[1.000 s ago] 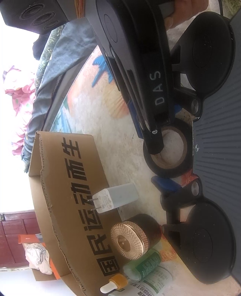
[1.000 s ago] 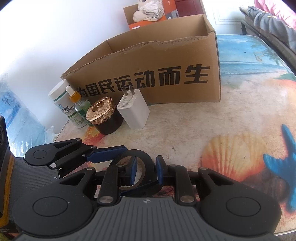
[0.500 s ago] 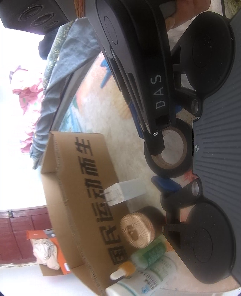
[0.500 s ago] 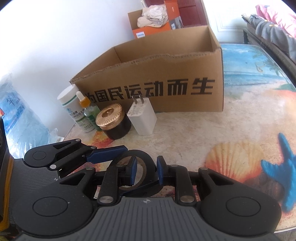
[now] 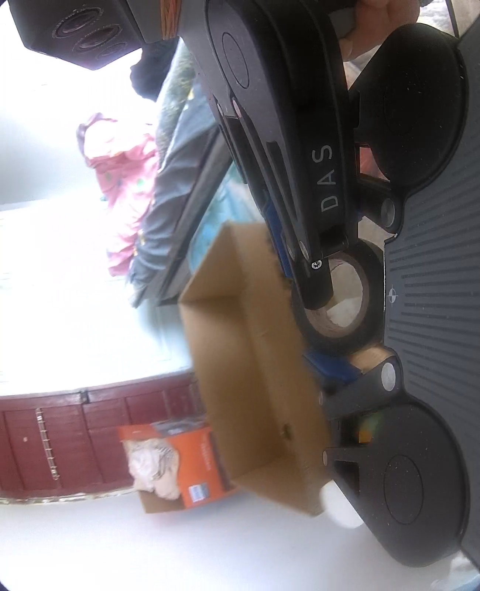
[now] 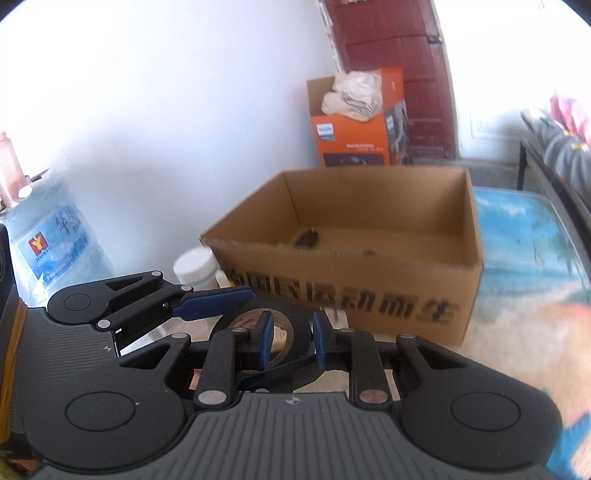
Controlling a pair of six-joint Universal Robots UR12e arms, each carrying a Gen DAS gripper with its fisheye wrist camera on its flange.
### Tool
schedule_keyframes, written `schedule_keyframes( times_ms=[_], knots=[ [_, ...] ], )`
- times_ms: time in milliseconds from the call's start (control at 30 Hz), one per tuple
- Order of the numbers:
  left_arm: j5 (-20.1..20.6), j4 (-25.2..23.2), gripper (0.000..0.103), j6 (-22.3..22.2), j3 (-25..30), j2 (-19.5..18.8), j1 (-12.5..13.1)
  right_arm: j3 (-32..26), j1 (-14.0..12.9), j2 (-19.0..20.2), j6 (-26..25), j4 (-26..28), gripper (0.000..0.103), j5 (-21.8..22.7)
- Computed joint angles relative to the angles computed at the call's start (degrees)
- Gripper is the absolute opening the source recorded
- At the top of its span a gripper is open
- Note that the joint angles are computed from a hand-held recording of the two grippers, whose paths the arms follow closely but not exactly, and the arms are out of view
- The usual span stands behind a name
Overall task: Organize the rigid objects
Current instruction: 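Carry the tape roll into the box and open the right tool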
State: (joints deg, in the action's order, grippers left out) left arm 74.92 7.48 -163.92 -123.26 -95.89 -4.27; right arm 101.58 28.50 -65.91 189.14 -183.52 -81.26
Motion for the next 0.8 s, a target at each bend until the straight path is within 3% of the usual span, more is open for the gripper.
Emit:
schedule_keyframes(
  times_ms=[100,233,533,800],
  knots=[
    [0.02,-0.13,0.067,-0.01,1.98,-0.43,0.50,-2.66,-0.40,0.40,-2.22,1.31,0.025,1.38],
    [-0.26,-3.72,0.067,0.38,6.19,-1.61,1.26,-7.84,-1.44,1.61,-4.38,5.94,0.025,4.39],
    [2.45,-19.78,0.067,2.65,18.29,-7.25,1.94,-24.94,-4.09,9.41,-3.22,25.73,0.025,11.92],
    [4.86,-37.42,0.067,2.01,29.25,-13.78,2.49,-38.62,-5.98,17.85,-0.99,41.34,0.025,16.34]
  ],
)
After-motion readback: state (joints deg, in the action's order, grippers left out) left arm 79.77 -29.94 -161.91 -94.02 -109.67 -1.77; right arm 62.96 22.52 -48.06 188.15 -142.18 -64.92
